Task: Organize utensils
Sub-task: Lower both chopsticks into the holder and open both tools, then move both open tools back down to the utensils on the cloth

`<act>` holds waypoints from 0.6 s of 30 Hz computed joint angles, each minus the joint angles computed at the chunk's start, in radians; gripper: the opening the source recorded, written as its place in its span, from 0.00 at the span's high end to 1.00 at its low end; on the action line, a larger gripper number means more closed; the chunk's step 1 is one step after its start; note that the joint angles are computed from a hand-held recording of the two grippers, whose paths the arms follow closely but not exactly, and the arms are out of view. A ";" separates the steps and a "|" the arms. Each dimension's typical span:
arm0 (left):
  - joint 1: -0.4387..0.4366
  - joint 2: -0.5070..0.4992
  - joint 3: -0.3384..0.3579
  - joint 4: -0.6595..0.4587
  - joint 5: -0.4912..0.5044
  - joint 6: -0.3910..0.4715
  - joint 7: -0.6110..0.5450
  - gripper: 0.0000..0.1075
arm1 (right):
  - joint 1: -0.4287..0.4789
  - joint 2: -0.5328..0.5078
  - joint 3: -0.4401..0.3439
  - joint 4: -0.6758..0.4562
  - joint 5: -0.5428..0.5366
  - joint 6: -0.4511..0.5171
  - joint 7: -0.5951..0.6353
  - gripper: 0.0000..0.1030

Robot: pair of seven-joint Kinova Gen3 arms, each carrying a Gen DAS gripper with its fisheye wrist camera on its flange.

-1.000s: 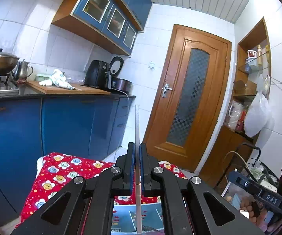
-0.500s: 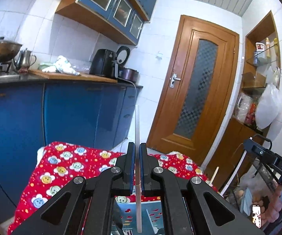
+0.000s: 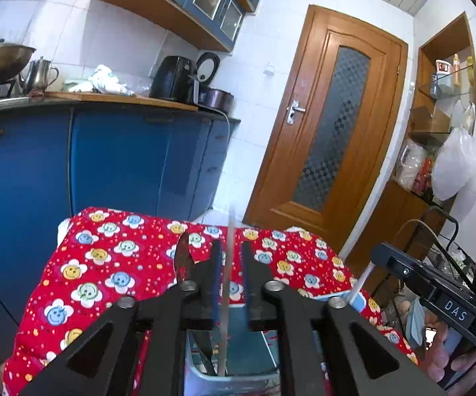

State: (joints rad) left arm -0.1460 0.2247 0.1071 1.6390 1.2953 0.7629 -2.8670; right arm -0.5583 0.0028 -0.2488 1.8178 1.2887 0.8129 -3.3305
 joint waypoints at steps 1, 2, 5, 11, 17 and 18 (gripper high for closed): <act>-0.001 0.000 -0.002 -0.002 -0.010 0.007 0.011 0.79 | 0.001 -0.002 0.001 0.000 0.000 -0.006 -0.003 0.78; -0.003 -0.001 -0.003 -0.002 -0.012 0.013 0.014 0.77 | 0.000 -0.002 -0.001 -0.001 0.002 -0.004 -0.006 0.78; -0.012 -0.008 -0.008 0.001 -0.020 0.033 0.023 0.76 | -0.008 -0.009 -0.009 0.004 0.017 0.011 -0.025 0.77; -0.023 -0.033 -0.023 0.002 -0.064 0.080 0.047 0.71 | -0.011 -0.036 -0.026 0.028 0.022 0.017 -0.068 0.76; -0.033 -0.063 -0.044 0.010 -0.102 0.135 0.052 0.70 | -0.016 -0.063 -0.058 0.046 -0.002 0.049 -0.080 0.75; -0.034 -0.066 -0.048 0.009 -0.110 0.142 0.058 0.70 | -0.019 -0.066 -0.065 0.047 -0.008 0.057 -0.079 0.75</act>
State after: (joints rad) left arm -0.1796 0.1585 0.0592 1.6479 1.1849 0.9048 -2.8087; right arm -0.5768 -0.0636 -0.3139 1.8646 1.2804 0.8697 -3.4096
